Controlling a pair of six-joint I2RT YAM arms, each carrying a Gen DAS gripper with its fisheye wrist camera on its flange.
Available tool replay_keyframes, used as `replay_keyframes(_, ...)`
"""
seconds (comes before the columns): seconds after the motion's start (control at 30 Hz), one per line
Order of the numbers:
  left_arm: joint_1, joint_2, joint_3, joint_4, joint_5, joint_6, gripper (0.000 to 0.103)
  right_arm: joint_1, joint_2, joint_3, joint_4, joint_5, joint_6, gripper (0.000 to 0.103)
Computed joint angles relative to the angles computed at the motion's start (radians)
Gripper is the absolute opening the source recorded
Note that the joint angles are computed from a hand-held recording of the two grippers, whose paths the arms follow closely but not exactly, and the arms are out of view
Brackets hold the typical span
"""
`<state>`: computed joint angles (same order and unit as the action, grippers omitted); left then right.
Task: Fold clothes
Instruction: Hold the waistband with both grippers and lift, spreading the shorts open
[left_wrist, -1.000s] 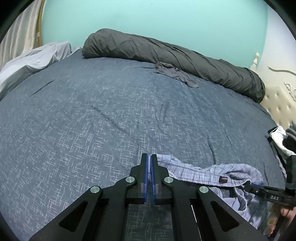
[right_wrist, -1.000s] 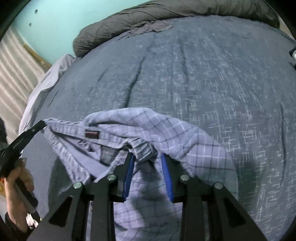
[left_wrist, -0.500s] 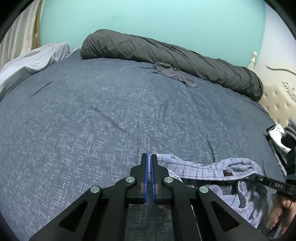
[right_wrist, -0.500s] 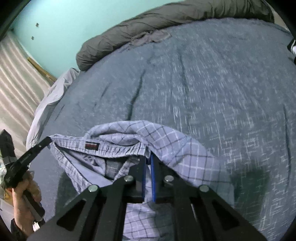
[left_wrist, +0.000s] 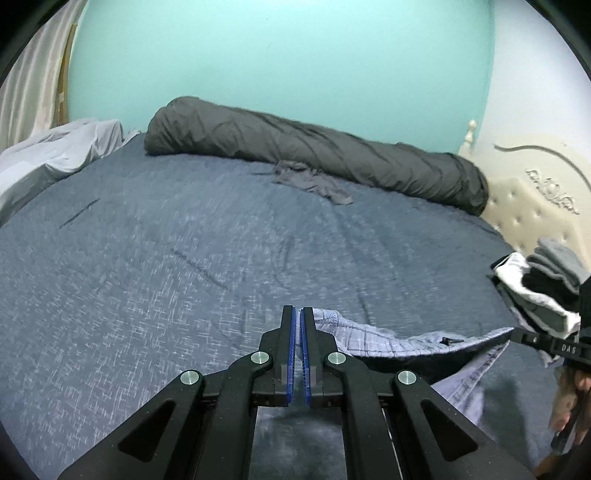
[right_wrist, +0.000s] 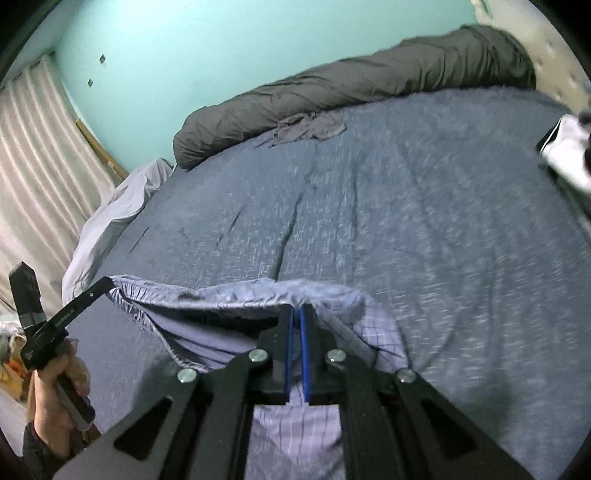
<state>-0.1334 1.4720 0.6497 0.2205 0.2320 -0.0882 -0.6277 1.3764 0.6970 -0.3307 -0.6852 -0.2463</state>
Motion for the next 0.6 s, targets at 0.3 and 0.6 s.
replay_keyframes(0.3,-0.016,-0.311,-0.04,-0.18,0.029,-0.02,0.003,-0.116,-0.211,0.153,-0.355,-0.021,-0.18,0.003)
replay_keyframes(0.6,0.036,-0.581,0.131,-0.538,0.094,0.037,0.001,-0.242,-0.299,0.404,-0.702,-0.129,-0.335,0.002)
